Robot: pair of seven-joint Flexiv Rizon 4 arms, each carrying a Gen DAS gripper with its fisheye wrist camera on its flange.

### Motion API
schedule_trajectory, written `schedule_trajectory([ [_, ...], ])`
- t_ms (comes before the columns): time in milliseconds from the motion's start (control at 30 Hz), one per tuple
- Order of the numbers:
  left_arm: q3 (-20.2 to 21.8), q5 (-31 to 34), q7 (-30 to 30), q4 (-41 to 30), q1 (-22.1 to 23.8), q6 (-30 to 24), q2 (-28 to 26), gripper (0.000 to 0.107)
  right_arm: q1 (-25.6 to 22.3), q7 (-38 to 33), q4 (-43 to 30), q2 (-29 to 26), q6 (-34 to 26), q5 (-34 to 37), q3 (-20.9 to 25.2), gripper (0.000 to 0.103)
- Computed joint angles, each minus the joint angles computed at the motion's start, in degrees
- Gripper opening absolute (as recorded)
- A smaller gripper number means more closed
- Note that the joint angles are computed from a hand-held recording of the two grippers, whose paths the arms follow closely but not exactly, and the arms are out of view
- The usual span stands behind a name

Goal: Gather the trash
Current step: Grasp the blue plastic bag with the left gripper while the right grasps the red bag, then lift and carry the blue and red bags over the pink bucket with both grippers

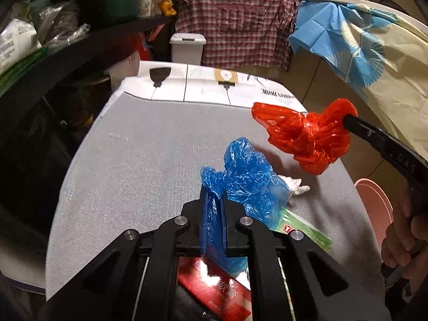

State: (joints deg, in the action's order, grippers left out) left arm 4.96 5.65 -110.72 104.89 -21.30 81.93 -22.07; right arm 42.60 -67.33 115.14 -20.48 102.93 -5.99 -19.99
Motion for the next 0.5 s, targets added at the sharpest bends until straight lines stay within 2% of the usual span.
schedule_trajectory([
  [300,3.4,4.9,-4.4,-0.2,-2.6,0.7,2.3,0.008,11.5,-3.4,4.8,4.4,1.5,3.9,-11.0,0.012],
  [400,3.7,6.5,-5.8,-0.1,-2.8,0.9,3.3,0.008,17.2,-5.1,6.7,6.5,1.8,5.6,-16.4,0.012],
  [500,3.7,7.8,-7.0,0.1,-2.8,1.2,4.2,0.008,25.5,-7.0,9.2,9.3,1.9,7.2,-24.7,0.012],
])
